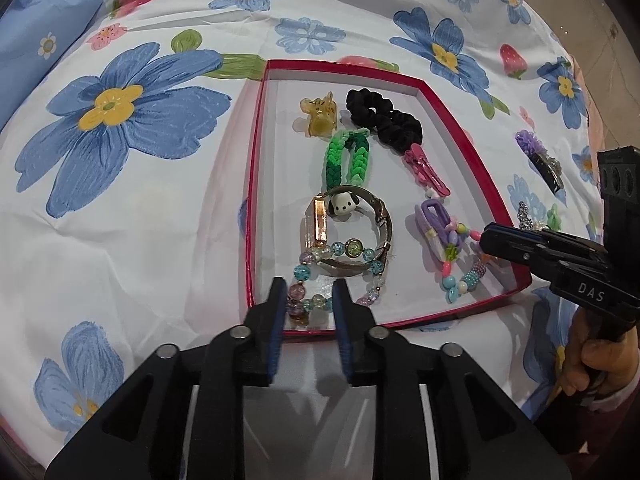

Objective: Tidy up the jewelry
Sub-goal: 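Lower the beaded bracelet into the lid with the left tool while the right releases its beads, then move both open tools back over the remaining jewelry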

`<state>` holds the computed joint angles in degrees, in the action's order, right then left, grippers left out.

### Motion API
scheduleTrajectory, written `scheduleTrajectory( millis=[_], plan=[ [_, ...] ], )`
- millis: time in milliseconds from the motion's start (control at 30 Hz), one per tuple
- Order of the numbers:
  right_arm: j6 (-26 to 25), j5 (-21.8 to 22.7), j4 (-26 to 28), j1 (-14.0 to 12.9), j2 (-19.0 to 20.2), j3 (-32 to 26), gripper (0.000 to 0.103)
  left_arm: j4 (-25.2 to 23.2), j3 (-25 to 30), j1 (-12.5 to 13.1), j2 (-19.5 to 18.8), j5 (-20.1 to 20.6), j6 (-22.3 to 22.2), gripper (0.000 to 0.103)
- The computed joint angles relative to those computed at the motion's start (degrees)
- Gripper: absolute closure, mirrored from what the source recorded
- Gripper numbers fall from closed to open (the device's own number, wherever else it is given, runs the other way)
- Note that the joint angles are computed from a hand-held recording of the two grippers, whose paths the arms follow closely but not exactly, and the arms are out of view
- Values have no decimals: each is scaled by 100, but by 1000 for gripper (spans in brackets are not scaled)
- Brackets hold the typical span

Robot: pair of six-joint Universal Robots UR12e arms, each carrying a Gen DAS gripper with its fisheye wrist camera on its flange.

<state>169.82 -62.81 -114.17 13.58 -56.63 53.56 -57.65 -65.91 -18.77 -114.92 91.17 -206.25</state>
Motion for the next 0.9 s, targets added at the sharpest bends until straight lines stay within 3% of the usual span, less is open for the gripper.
scheduleTrajectory(
  millis=[200, 333, 533, 900],
  plan=[
    [22, 110, -80, -27, -57, 77, 75, -91, 75, -28, -26, 65, 35, 75],
    [113, 171, -224, -58, -130, 178, 71, -155, 123, -54, -36, 141, 19, 58],
    [278, 325, -527, -164, -318, 444, 63, -40, 122, -106, 14, 353, -102, 41],
    [925, 113, -1282, -560, -858, 1263, 61, 190, 418, -278, -97, 396, 19, 40]
  ],
)
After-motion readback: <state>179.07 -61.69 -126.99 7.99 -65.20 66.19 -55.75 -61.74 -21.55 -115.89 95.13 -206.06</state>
